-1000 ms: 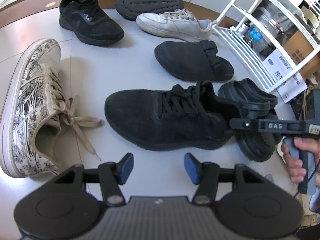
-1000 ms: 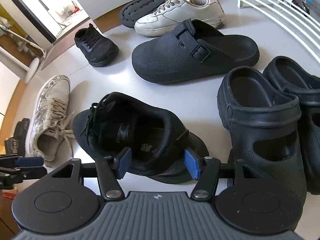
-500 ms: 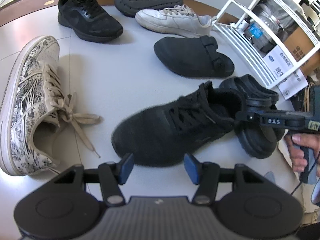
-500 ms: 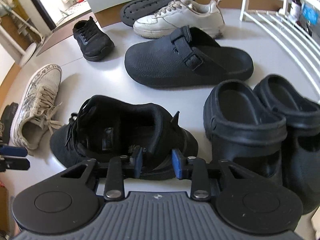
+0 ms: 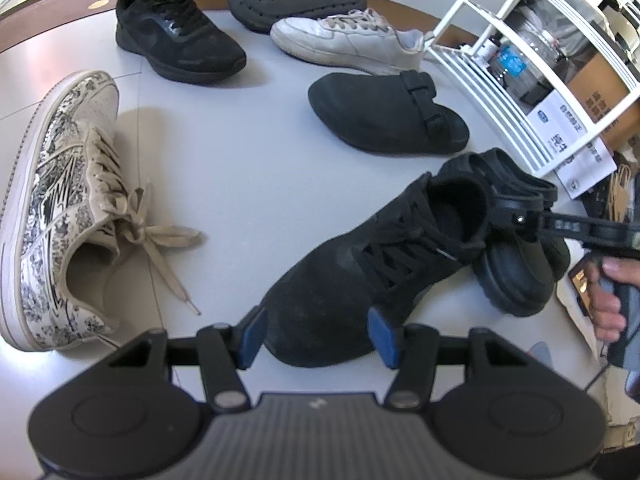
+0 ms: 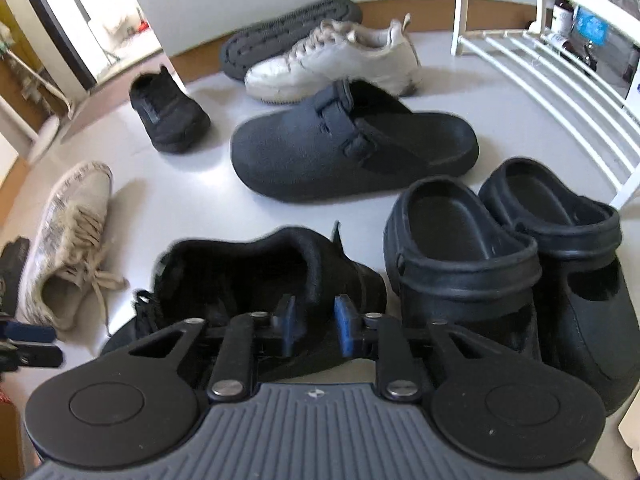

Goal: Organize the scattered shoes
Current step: 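Lift and turn the black sneaker with the right tool toward the clogs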

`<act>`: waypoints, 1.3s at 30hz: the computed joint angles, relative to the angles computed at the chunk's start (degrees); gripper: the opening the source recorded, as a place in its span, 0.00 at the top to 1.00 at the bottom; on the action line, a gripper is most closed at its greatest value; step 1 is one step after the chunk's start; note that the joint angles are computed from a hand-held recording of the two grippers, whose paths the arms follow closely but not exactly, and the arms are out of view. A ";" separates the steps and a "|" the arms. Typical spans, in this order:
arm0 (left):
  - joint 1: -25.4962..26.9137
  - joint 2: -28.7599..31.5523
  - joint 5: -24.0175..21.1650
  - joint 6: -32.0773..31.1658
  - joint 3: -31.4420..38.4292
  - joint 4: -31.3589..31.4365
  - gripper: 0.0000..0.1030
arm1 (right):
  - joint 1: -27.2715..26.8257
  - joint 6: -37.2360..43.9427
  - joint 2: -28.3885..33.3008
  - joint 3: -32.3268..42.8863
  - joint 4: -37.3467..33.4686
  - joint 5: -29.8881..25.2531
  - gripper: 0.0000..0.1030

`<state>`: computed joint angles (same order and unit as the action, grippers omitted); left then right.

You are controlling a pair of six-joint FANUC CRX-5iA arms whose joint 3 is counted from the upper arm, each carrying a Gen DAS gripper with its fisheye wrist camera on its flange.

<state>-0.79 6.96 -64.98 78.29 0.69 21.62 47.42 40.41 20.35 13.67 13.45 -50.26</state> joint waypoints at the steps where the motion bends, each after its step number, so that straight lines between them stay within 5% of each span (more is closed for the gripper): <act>1: 0.01 0.04 -0.01 -0.05 0.00 0.04 0.43 | 0.21 0.30 -0.17 -0.01 -0.42 0.35 0.39; 13: 0.38 0.04 -0.41 -0.34 -0.19 0.16 0.43 | 0.46 -0.91 1.08 2.66 -5.16 -2.25 0.32; 18: 0.26 0.03 -0.59 -0.99 -0.22 0.25 0.43 | -1.57 0.33 1.14 4.39 -15.57 -1.90 0.32; 31: 0.05 -0.02 -0.60 -1.87 -0.48 0.60 0.42 | -1.97 -1.93 2.14 5.02 -19.22 -0.83 0.32; 39: 0.10 -0.04 -0.57 -1.78 -0.66 0.62 0.42 | -2.12 -1.25 1.27 3.03 -18.43 1.37 0.49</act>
<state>-0.68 6.92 -65.56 76.50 0.03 22.24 45.31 39.17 21.61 16.71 -4.98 -48.89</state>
